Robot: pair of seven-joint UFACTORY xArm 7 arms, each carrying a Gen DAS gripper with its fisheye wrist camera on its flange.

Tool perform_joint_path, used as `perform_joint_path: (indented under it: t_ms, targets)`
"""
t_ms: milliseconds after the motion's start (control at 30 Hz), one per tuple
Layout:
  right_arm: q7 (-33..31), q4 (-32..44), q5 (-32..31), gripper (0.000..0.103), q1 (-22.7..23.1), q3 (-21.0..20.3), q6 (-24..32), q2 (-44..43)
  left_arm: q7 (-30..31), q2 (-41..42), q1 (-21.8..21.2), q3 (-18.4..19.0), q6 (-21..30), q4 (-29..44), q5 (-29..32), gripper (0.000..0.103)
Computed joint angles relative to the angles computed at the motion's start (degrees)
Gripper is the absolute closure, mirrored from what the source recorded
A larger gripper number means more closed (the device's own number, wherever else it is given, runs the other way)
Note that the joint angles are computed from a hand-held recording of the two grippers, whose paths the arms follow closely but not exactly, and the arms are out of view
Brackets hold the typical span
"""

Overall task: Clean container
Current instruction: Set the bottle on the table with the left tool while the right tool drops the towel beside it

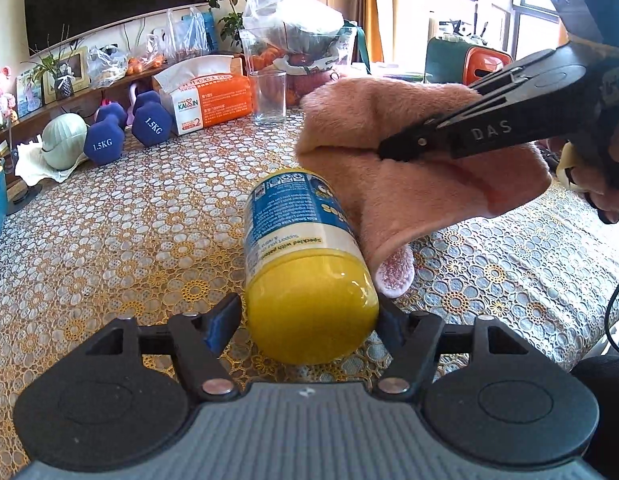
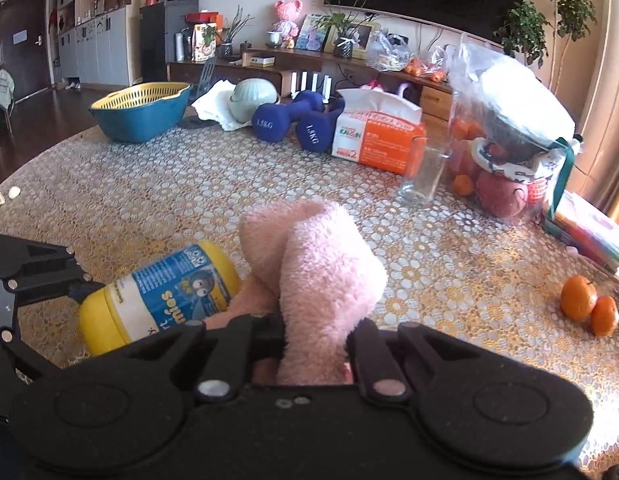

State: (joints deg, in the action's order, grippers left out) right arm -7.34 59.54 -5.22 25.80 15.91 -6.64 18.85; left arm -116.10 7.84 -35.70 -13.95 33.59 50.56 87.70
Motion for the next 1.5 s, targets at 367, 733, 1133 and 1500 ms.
perform_joint_path:
  t_ms: [367, 733, 1133, 1500]
  targets:
    - [5.2, -6.0, 1.8, 0.053, 5.9, -8.0, -1.0, -4.0, -2.4, -4.8, -1.0, -2.2, 4.9, -3.0, -4.0, 0.02]
    - [16.9, -21.2, -4.2, 0.018, -3.5, 0.1, -12.1, -15.6, -2.8, -8.9, -3.1, -5.7, 11.5, -3.9, -9.9, 0.0]
    - [26.4, -33.7, -6.7, 0.009, 1.6, -3.7, -22.4, -27.1, -3.1, -10.2, -6.7, -9.6, 22.0, -1.5, -15.2, 0.0]
    - [30.4, -37.3, -7.9, 0.009, 2.3, -4.5, -24.4, -30.6, -0.3, -9.0, -9.3, -9.9, 24.3, 0.5, -13.7, 0.0]
